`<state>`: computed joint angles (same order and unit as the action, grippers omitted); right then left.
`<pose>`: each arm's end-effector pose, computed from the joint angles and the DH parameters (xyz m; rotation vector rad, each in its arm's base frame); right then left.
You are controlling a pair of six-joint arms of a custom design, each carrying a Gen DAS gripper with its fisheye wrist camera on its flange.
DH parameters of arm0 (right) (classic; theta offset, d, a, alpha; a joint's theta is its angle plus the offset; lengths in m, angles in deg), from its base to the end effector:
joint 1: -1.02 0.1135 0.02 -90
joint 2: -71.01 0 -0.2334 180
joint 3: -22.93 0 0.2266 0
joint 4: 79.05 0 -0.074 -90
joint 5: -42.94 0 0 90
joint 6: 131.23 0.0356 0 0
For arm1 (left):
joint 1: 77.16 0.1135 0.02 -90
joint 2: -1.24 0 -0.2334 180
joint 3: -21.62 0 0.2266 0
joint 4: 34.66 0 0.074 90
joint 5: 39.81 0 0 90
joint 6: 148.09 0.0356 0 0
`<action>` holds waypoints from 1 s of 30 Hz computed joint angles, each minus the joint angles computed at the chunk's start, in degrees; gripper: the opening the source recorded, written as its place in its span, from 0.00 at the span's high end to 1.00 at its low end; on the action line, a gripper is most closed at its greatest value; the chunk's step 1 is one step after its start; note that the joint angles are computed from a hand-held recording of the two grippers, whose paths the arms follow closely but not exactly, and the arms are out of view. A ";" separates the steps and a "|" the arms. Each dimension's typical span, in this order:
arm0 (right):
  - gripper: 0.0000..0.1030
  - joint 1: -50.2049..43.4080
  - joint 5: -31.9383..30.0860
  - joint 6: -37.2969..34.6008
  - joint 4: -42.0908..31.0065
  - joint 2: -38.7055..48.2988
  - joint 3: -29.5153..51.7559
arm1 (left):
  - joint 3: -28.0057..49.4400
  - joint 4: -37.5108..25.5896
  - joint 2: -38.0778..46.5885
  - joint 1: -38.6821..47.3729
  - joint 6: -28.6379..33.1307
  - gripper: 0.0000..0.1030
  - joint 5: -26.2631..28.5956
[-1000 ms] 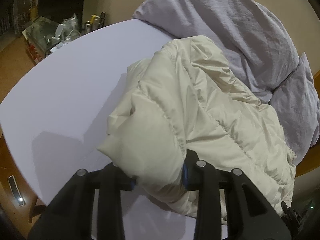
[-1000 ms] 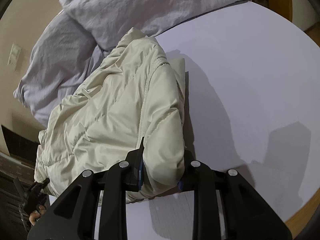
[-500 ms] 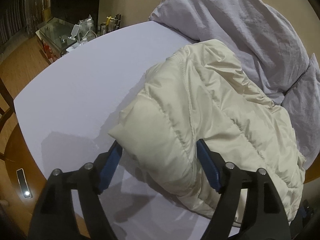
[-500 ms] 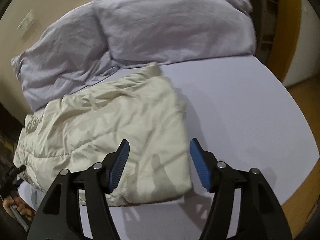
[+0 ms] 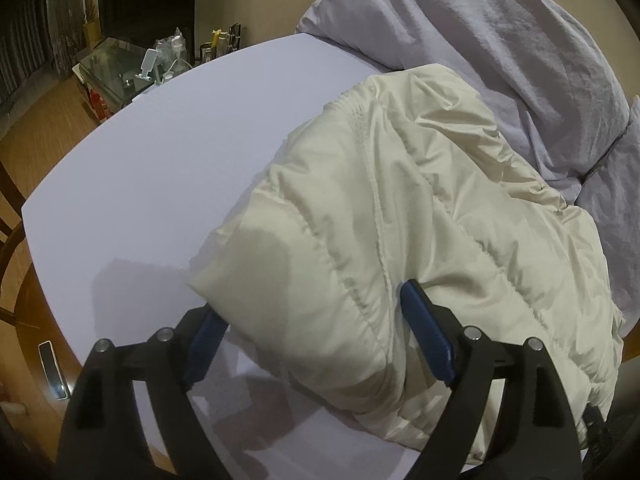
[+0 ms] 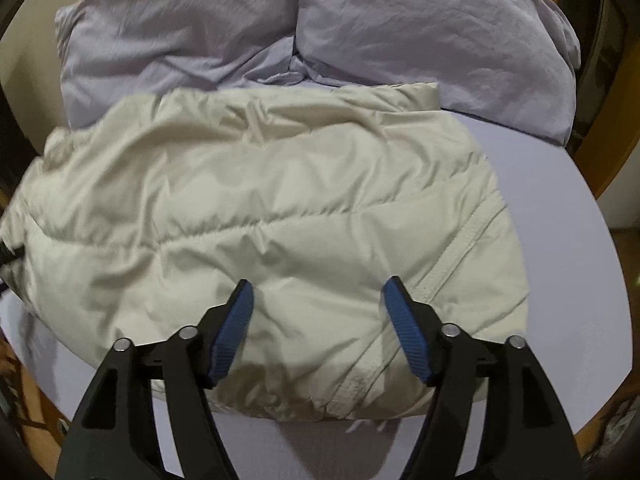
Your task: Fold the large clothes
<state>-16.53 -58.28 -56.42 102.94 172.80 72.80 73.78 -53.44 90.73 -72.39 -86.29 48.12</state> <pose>0.2667 -0.0771 0.0803 -0.0368 2.4196 -0.0206 0.2582 0.0228 0.1185 -0.7379 2.4441 -0.1128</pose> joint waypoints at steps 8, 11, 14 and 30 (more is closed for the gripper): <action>0.24 5.10 7.77 -1.61 13.96 5.15 -4.72 | -2.49 5.65 -0.02 0.89 -4.87 0.47 5.73; 0.24 5.03 7.55 -2.06 13.12 5.18 -4.11 | -2.44 4.97 -1.76 -0.31 -5.84 0.62 4.64; 0.24 4.72 6.88 -2.34 12.52 5.06 -3.89 | -2.47 4.17 -4.24 -0.17 -6.60 0.71 6.06; 0.23 3.86 4.54 -1.40 7.43 4.12 -1.42 | 6.35 -2.32 -19.93 -20.39 -7.75 0.77 2.14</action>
